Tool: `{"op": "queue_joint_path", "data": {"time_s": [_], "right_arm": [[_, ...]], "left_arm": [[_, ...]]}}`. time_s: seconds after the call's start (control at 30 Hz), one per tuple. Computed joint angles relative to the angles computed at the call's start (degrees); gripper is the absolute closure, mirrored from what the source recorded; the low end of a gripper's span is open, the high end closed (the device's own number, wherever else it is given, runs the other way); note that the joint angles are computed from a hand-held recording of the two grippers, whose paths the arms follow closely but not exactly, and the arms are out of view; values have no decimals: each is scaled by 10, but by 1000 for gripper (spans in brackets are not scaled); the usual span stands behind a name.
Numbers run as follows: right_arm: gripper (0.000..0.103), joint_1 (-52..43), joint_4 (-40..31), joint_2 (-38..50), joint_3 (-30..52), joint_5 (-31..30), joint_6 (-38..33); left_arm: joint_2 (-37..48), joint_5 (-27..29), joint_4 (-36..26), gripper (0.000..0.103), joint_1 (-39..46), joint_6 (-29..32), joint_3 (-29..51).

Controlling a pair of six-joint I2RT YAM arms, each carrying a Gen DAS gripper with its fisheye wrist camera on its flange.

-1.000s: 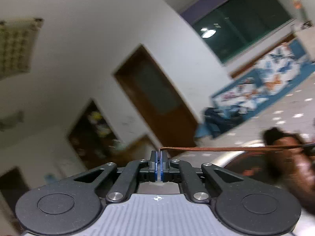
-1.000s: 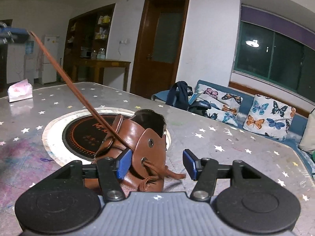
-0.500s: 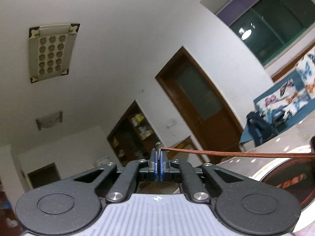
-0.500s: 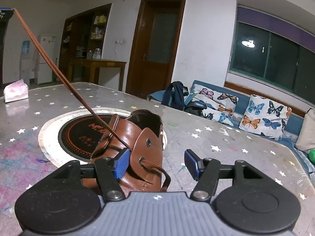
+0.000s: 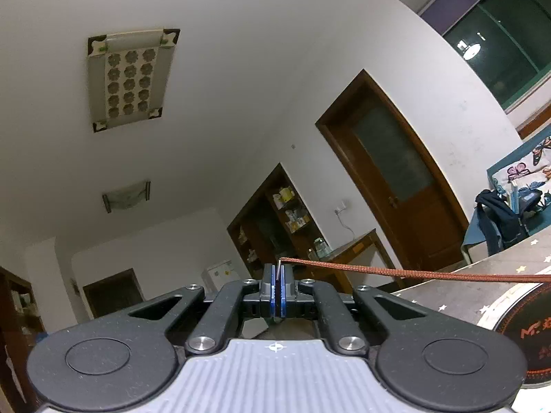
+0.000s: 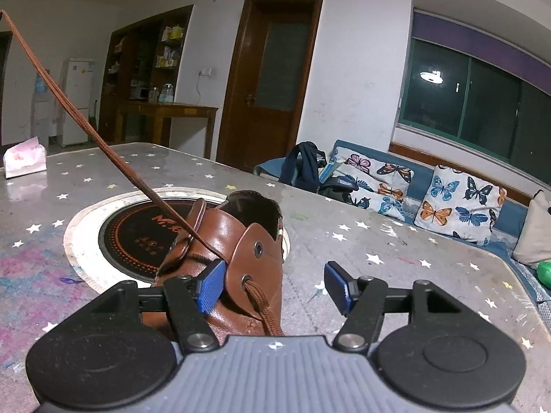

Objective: Lace up shoes with both hands

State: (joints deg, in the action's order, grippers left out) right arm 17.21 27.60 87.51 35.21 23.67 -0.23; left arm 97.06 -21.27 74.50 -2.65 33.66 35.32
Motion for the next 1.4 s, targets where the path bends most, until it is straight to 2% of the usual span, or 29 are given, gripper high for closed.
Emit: {"op": "queue_joint_path", "data": {"time_s": [0.43, 0.57, 0.63, 0.73, 0.93, 1.1, 1.2, 1.23, 1.33, 1.4], "right_arm": [[39, -2, -2, 2, 3, 1, 1], [38, 2, 8, 4, 0, 8, -8], [31, 2, 6, 2, 0, 9, -6], [18, -15, -8, -19, -9, -21, 3], [17, -64, -73, -83, -41, -114, -13], [26, -136, -158, -139, -60, -228, -8], [38, -187, -210, -145, -48, -300, 5], [46, -203, -221, -142, -44, -321, 9], [51, -201, -223, -139, -51, -318, -26], [63, -188, -221, -130, -53, -307, -51]], "left_arm": [[13, -47, 48, 100, 3, 10, 2], [-1, -27, 15, 100, 12, 1, 4], [1, -27, 15, 100, 10, 1, 2], [1, -26, 6, 100, 12, -1, 4], [7, -24, -12, 99, 21, -3, 9], [16, -25, -23, 97, 23, -4, 16], [19, -28, -31, 97, 21, -5, 20], [19, -28, -32, 97, 20, -5, 21], [20, -29, -38, 97, 19, -6, 24], [19, -29, -44, 97, 18, -7, 25]]}}
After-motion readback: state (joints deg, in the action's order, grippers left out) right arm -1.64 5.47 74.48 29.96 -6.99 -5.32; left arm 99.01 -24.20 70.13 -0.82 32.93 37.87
